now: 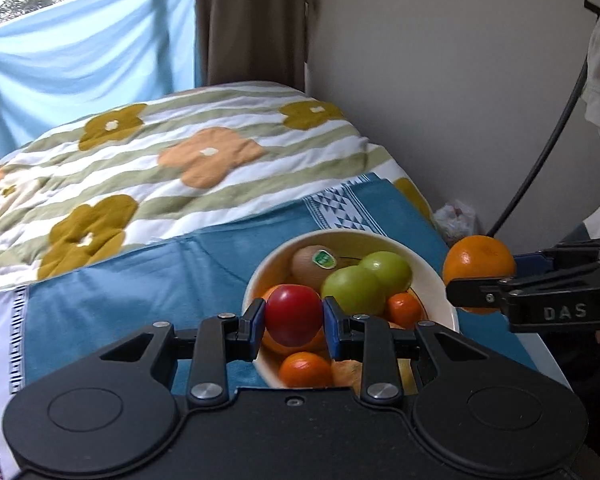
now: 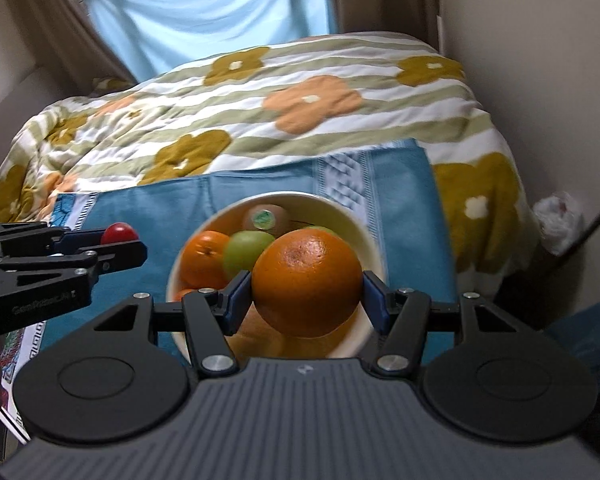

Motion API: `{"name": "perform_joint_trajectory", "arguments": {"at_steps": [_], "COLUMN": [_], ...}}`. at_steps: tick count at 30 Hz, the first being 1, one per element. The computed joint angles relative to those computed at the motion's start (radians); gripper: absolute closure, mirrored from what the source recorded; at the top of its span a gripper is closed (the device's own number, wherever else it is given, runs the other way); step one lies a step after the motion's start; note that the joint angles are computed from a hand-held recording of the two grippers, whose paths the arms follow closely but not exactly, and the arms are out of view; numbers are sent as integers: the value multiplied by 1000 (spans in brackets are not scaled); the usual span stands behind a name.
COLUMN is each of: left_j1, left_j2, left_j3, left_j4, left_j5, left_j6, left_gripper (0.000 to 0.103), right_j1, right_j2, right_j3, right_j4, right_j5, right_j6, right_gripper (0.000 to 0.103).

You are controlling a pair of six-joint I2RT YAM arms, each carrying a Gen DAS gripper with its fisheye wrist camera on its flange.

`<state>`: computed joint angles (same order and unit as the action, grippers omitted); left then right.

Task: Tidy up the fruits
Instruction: 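Carry the tomato into the bowl and open the left gripper while the right carries the orange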

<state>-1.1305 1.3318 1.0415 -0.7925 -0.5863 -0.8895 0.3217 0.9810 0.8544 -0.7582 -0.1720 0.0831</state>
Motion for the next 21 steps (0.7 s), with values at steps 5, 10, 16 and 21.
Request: {"name": "perform_joint_trajectory", "arguments": {"at_steps": [5, 10, 16, 21], "left_j1": [38, 51, 45, 30], "left_j2": [74, 103, 109, 95], "left_j3": [1, -12, -18, -16], "left_j4": [70, 97, 104, 86], "left_j5": [61, 98, 95, 71], "left_j6": [44, 44, 34, 21], "left_gripper": [69, 69, 62, 40], "right_j1": [-71, -105, -107, -108], "right_j2": [-16, -17, -4, 0], "right_j3": [-34, -52, -57, -59], "right_j4": [4, 19, 37, 42], "right_j5": [-34, -52, -56, -60], "right_j6": [-9, -5, 10, 11], "right_gripper": [30, 30, 30, 30]}}
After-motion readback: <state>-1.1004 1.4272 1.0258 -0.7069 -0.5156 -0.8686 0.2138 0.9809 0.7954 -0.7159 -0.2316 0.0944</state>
